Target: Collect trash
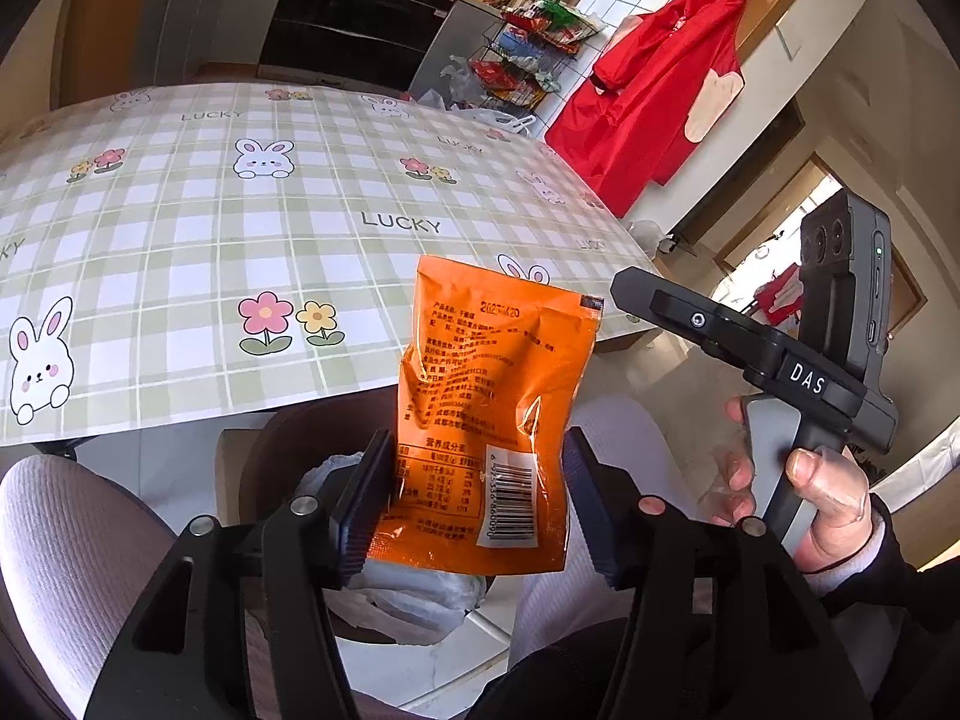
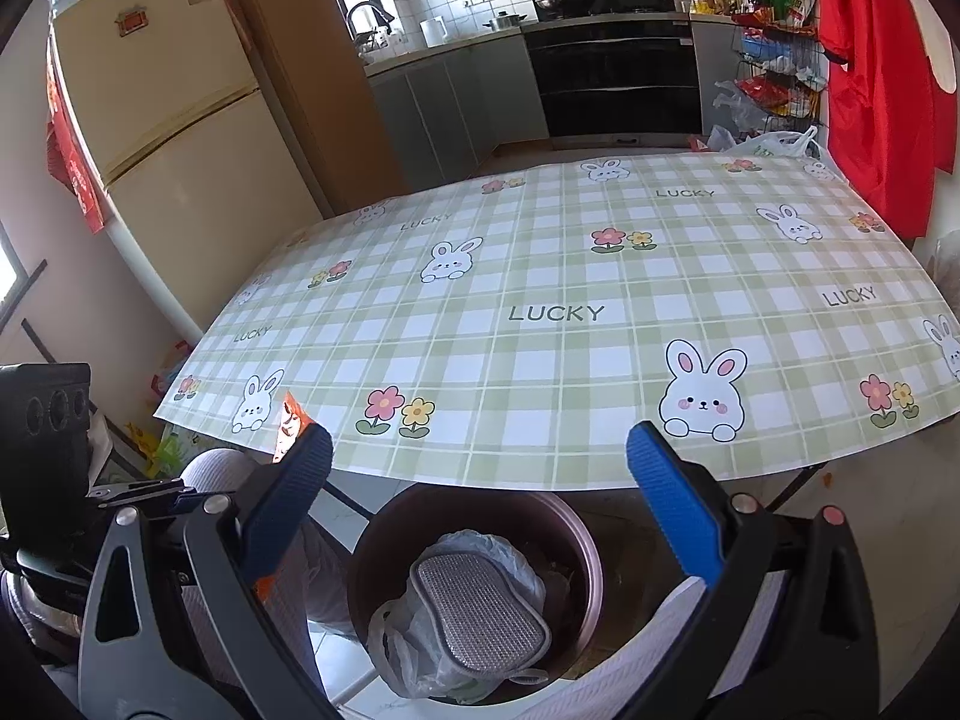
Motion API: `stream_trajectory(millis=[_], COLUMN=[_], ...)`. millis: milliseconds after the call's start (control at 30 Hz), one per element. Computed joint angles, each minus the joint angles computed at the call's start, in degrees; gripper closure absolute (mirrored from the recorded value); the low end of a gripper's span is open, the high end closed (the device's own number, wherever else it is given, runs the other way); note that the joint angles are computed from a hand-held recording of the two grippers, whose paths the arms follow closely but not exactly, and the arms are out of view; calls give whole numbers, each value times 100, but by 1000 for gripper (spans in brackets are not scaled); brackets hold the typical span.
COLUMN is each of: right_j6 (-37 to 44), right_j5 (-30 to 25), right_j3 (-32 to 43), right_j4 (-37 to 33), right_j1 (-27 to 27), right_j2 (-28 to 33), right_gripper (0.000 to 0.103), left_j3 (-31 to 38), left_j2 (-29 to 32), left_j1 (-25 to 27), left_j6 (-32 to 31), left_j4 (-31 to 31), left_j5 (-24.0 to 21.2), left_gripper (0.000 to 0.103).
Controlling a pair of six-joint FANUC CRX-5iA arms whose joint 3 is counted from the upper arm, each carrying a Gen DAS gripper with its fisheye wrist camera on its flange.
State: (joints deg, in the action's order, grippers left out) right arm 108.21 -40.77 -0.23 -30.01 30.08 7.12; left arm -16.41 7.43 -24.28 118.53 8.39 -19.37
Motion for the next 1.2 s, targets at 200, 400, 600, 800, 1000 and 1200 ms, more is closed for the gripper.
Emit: stream_trajectory(millis=[200, 400, 600, 800, 1000, 1200], right_j6=[-30, -44, -89, -123, -115, -128], right_j5=[3, 32, 26, 31, 26, 30], right_j3=[-9, -32, -32, -37, -30, -32], right_j4=[13, -8, -4, 32, 30, 37], right_j1=[11, -23, -52, -51, -56, -53], right_j2=[-2, -9, 1, -2, 5, 4], right_gripper=[6, 6, 6, 6, 6, 6], left_j3=[-123, -18, 108, 136, 116, 107], left_j2=[26, 192, 269, 210, 158, 133], left_j1=[11, -22, -72, -23, 7, 21], left_j6=[-461, -1058, -1161, -546, -392, -289], left_j4=[467, 864, 783, 391, 282, 211], left_j5=[73, -95, -180, -246, -243, -244], left_gripper=[44, 37, 30, 30, 28, 27])
